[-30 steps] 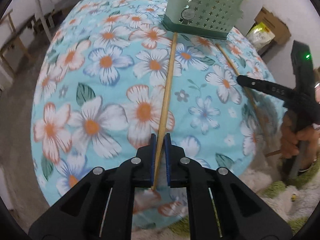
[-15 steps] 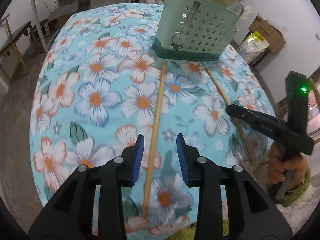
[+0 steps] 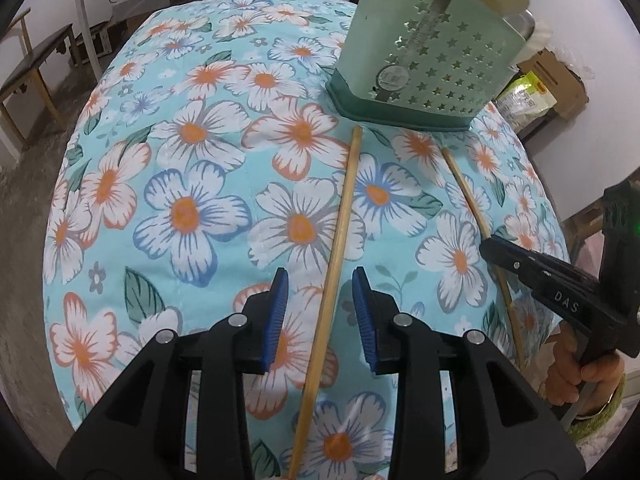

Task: Organize utensils
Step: 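Slide both tools along their chopsticks toward the green holder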

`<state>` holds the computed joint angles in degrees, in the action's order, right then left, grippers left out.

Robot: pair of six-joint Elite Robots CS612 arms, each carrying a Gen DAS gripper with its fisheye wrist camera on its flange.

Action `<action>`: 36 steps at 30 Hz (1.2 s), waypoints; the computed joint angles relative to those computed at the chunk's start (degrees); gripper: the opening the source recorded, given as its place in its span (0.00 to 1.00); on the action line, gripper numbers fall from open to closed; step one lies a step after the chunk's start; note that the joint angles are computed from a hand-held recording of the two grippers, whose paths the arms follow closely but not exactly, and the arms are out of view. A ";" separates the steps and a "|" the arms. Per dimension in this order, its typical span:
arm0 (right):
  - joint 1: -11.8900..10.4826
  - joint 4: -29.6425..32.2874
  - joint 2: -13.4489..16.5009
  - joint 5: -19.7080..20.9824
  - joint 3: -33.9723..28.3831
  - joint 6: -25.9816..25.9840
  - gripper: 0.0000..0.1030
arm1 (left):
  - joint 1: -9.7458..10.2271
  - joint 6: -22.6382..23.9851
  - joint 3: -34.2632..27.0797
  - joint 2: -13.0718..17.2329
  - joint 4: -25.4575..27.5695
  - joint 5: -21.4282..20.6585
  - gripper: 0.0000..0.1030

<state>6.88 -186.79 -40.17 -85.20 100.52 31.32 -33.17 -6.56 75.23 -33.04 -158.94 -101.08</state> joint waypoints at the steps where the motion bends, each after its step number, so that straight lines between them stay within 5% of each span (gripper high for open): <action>1: -0.01 0.00 -0.01 0.00 0.02 -0.02 0.07 | 0.00 -0.04 -0.04 0.04 0.01 -0.01 0.30; 7: -0.01 -0.01 -0.03 -0.02 0.05 0.00 0.07 | 0.09 -0.56 -0.44 0.38 -0.07 0.12 0.26; 13: 0.06 0.04 0.11 -0.25 -0.14 -0.48 0.07 | 0.41 -2.18 -0.44 0.76 -1.60 -1.44 0.08; 24: -0.38 1.48 -0.58 2.51 0.43 -2.16 0.07 | 1.23 -9.34 2.84 -0.75 -2.86 -7.03 0.08; 28: -0.94 2.69 -0.90 4.77 0.43 -4.68 0.16 | 1.30 -8.55 2.87 -1.24 -3.30 -6.57 0.21; 31: -1.38 2.82 -0.91 7.26 0.30 -5.23 0.26 | 1.31 -6.91 2.33 -1.36 -3.28 -6.51 0.22; 36: -1.10 3.69 -0.66 5.94 -0.78 -5.65 0.28 | 0.58 -1.75 -0.07 -0.69 -0.28 -4.52 0.22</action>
<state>5.78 -183.10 -40.83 -79.26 99.73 25.67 -32.59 -8.31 75.16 -33.73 -159.22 -105.60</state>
